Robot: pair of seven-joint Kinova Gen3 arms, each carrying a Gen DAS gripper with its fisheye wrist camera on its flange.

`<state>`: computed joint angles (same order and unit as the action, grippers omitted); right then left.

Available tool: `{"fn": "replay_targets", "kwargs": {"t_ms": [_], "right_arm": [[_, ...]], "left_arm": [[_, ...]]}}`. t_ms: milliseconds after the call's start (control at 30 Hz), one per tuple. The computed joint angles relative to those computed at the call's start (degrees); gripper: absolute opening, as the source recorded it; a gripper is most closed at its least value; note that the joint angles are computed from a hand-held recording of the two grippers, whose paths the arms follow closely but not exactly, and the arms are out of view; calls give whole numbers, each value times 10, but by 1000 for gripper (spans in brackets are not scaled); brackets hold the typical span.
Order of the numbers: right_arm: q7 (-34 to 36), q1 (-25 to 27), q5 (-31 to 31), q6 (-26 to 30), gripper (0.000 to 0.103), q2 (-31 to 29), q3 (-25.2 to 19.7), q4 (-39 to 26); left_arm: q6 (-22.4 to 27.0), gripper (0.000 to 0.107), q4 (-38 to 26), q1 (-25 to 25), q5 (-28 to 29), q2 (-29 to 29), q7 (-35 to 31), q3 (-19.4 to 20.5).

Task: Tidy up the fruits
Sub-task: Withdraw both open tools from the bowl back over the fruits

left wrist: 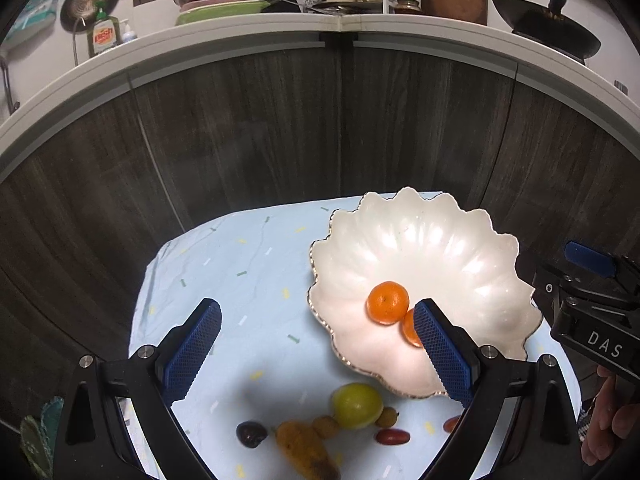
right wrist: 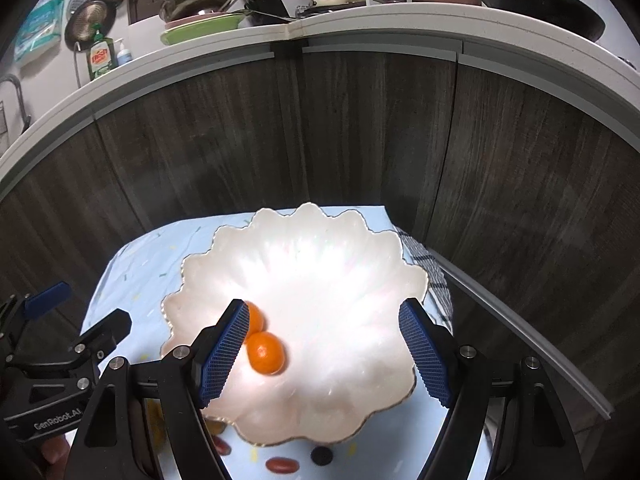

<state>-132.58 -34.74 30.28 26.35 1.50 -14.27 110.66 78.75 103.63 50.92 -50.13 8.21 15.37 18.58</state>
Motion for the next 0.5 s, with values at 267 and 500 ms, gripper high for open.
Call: {"fn": "replay_targets", "kwargs": {"t_ms": [267,500], "right_arm": [[-20,8,7,-9,78,-29,-17,37],[-68,22,48,-15,78,-53,-47,73]], "left_arm": [[63,98,-11,46,-7,16,27,14],[104,98,-18,86,-1,35,54,17]]}}
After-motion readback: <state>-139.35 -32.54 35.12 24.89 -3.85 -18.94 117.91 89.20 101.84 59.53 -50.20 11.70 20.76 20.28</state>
